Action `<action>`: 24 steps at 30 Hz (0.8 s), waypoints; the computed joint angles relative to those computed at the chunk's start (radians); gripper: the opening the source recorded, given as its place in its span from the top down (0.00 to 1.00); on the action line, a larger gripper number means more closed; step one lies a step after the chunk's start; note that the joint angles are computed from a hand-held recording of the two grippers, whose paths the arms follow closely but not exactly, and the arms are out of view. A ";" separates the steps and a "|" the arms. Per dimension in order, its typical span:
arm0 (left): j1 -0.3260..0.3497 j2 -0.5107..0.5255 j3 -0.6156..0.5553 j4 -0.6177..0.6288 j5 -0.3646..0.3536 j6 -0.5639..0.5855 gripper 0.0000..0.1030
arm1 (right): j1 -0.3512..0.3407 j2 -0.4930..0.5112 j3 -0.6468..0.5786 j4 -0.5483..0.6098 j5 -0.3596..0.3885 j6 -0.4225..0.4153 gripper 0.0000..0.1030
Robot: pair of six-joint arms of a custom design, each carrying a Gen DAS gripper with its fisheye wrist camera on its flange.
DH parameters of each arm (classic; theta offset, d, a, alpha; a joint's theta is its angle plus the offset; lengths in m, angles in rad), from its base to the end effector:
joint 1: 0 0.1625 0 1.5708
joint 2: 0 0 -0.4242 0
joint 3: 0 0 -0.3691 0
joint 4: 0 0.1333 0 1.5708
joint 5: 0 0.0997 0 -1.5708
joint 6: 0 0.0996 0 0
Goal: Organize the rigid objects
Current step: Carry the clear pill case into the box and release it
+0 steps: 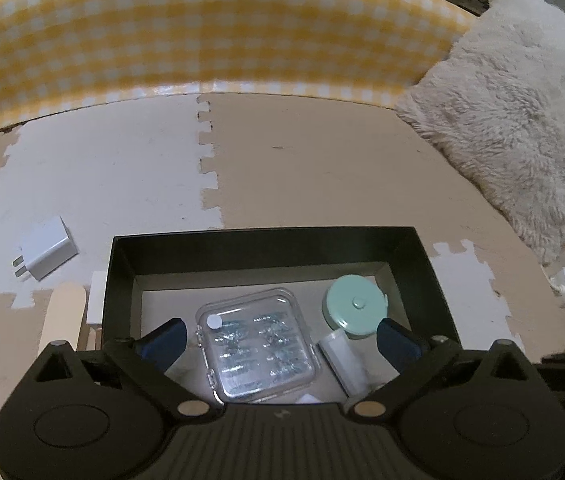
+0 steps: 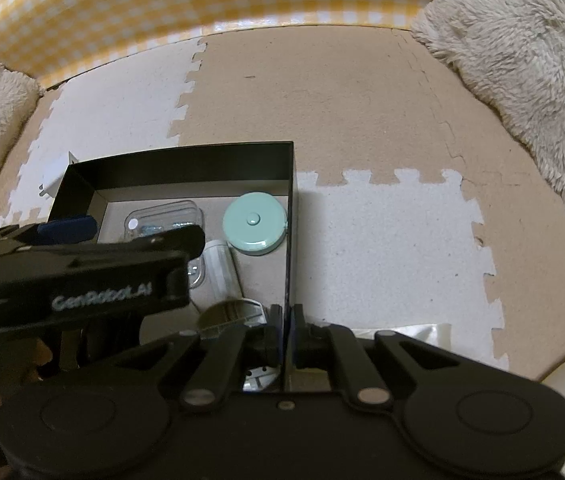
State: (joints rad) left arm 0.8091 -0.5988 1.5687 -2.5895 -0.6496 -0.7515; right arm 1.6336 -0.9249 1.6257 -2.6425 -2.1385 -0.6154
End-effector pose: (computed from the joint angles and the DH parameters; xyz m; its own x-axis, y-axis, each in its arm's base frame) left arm -0.3027 -0.6255 0.0418 -0.8100 -0.2090 -0.5478 0.1865 0.7939 -0.5787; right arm 0.1211 -0.6545 0.2211 -0.6633 -0.4214 0.6184 -0.5406 0.8413 -0.0067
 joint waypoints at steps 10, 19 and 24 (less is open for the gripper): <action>-0.024 -0.046 0.042 0.018 -0.013 -0.021 0.00 | -0.006 -0.003 0.002 0.001 0.013 0.003 0.96; -0.051 -0.137 0.141 -0.031 -0.034 -0.008 0.00 | -0.010 -0.007 0.000 0.008 0.021 0.005 0.96; -0.065 -0.192 0.207 -0.051 -0.033 -0.007 0.00 | -0.009 -0.006 0.001 0.007 0.021 0.005 0.96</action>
State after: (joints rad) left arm 0.7437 -0.7909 1.7755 -2.6401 -0.6831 -0.7583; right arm 1.6242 -0.9314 1.6266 -2.6359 -2.1179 -0.6106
